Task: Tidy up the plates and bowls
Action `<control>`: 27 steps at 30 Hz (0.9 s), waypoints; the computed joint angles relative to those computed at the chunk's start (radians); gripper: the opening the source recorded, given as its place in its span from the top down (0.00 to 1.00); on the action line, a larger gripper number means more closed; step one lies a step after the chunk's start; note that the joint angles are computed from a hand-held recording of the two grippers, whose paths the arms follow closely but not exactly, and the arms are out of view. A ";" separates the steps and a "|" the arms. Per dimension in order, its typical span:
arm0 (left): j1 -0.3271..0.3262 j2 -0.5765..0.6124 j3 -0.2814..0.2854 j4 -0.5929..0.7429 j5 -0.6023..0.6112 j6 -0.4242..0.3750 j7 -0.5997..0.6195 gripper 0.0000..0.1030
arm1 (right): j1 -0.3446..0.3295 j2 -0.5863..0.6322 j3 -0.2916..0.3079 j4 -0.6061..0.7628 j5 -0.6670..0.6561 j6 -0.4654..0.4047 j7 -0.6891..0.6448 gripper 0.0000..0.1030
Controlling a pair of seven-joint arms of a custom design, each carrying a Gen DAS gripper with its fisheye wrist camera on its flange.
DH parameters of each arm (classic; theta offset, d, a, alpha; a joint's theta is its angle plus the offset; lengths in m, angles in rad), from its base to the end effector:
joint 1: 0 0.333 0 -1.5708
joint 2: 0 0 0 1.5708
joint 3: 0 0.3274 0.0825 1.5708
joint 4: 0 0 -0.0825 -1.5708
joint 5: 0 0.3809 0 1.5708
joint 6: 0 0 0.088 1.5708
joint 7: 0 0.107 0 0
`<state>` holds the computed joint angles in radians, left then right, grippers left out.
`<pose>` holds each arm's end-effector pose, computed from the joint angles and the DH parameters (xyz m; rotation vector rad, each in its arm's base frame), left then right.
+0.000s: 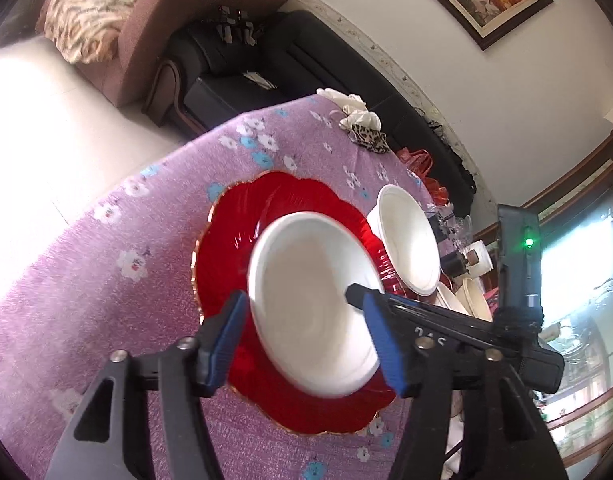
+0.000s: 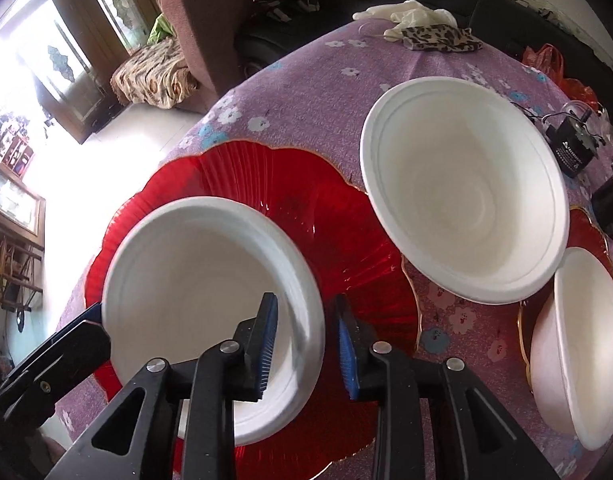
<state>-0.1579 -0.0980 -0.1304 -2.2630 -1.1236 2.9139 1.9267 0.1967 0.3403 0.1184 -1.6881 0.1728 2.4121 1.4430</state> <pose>0.5232 -0.0988 0.4749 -2.3005 1.5792 -1.3283 0.6554 0.2047 0.4551 -2.2148 1.5962 -0.1509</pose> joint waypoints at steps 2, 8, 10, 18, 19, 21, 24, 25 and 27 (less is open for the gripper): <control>-0.004 -0.020 -0.007 -0.017 0.015 0.030 -0.018 0.32 | -0.003 -0.034 0.002 -0.042 0.010 0.042 -0.005 0.70; -0.039 -0.092 -0.016 -0.076 0.070 0.118 -0.078 0.25 | -0.008 -0.195 0.000 -0.225 0.058 0.174 -0.068 0.57; -0.063 -0.116 -0.021 -0.096 0.105 0.153 -0.102 0.23 | -0.009 -0.248 -0.012 -0.283 0.089 0.204 -0.100 0.54; -0.165 -0.151 -0.024 -0.126 0.251 0.195 -0.171 0.19 | -0.051 -0.433 -0.140 -0.463 0.219 0.249 -0.151 0.53; -0.177 -0.152 -0.025 -0.128 0.269 0.197 -0.176 0.18 | -0.064 -0.450 -0.164 -0.478 0.238 0.253 -0.144 0.52; -0.189 -0.145 -0.038 -0.128 0.316 0.199 -0.199 0.18 | -0.086 -0.462 -0.206 -0.484 0.282 0.241 -0.137 0.50; -0.199 -0.123 -0.056 -0.121 0.382 0.197 -0.237 0.18 | -0.132 -0.456 -0.242 -0.479 0.296 0.241 -0.066 0.46; -0.193 -0.114 -0.067 -0.116 0.410 0.192 -0.260 0.18 | -0.145 -0.445 -0.247 -0.470 0.288 0.238 -0.046 0.45; -0.207 -0.100 -0.066 -0.108 0.432 0.175 -0.271 0.18 | -0.171 -0.409 -0.243 -0.440 0.233 0.228 0.017 0.44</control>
<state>-0.3650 -0.1982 -0.1959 -2.3712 -0.6918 3.0888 1.6558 0.0253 -0.0689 -0.1249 -2.1281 0.4059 2.6400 1.4600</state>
